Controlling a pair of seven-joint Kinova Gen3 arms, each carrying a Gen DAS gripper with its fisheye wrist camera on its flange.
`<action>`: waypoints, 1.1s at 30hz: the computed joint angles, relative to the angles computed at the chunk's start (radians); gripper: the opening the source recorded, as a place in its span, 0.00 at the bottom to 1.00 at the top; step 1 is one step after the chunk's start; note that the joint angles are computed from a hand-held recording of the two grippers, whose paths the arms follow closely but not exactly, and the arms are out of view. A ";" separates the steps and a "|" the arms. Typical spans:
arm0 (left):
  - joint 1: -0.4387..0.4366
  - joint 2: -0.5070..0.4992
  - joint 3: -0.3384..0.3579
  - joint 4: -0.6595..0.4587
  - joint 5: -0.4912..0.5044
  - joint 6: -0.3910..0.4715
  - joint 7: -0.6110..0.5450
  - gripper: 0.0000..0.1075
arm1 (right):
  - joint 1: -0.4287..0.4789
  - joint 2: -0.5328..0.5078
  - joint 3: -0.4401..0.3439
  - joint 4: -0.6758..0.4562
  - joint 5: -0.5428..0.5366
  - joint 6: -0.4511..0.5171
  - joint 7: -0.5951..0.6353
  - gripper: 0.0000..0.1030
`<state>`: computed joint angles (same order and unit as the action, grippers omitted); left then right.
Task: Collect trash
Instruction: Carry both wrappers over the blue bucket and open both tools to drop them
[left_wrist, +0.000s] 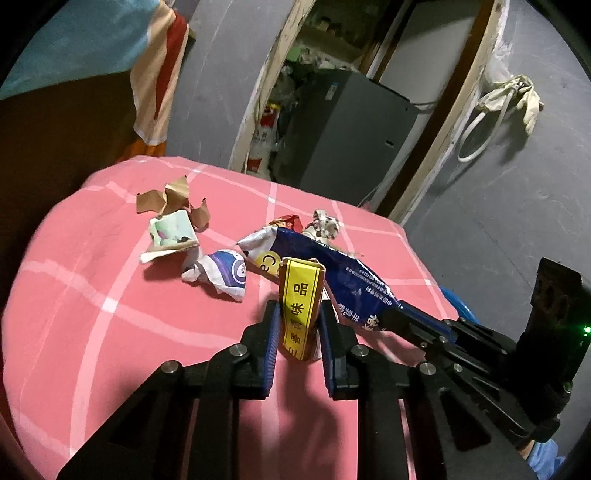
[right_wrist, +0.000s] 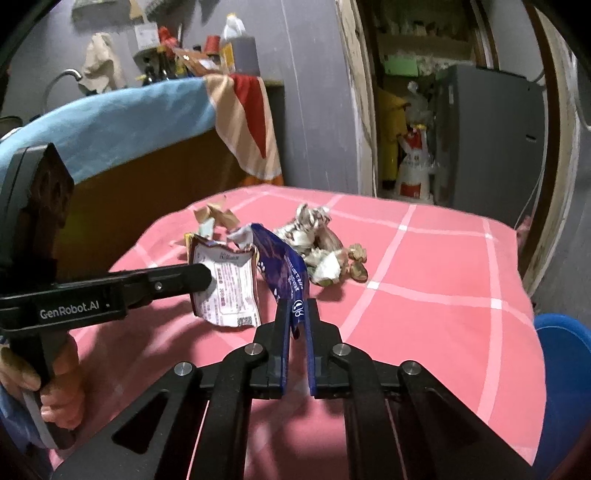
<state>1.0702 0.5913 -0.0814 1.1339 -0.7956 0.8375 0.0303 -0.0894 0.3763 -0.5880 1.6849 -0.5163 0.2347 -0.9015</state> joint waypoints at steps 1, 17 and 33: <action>0.013 0.004 -0.006 -0.004 -0.010 0.012 0.008 0.16 | 0.017 -0.006 -0.022 0.016 -0.010 -0.021 0.014 0.05; 0.140 0.065 -0.038 -0.075 -0.207 0.146 0.135 0.16 | 0.496 -0.016 -0.595 0.294 0.161 -0.438 -0.072 0.03; 0.194 0.201 -0.110 -0.306 -0.337 0.135 0.073 0.16 | 0.542 -0.209 -0.540 0.547 0.236 -0.997 -0.351 0.03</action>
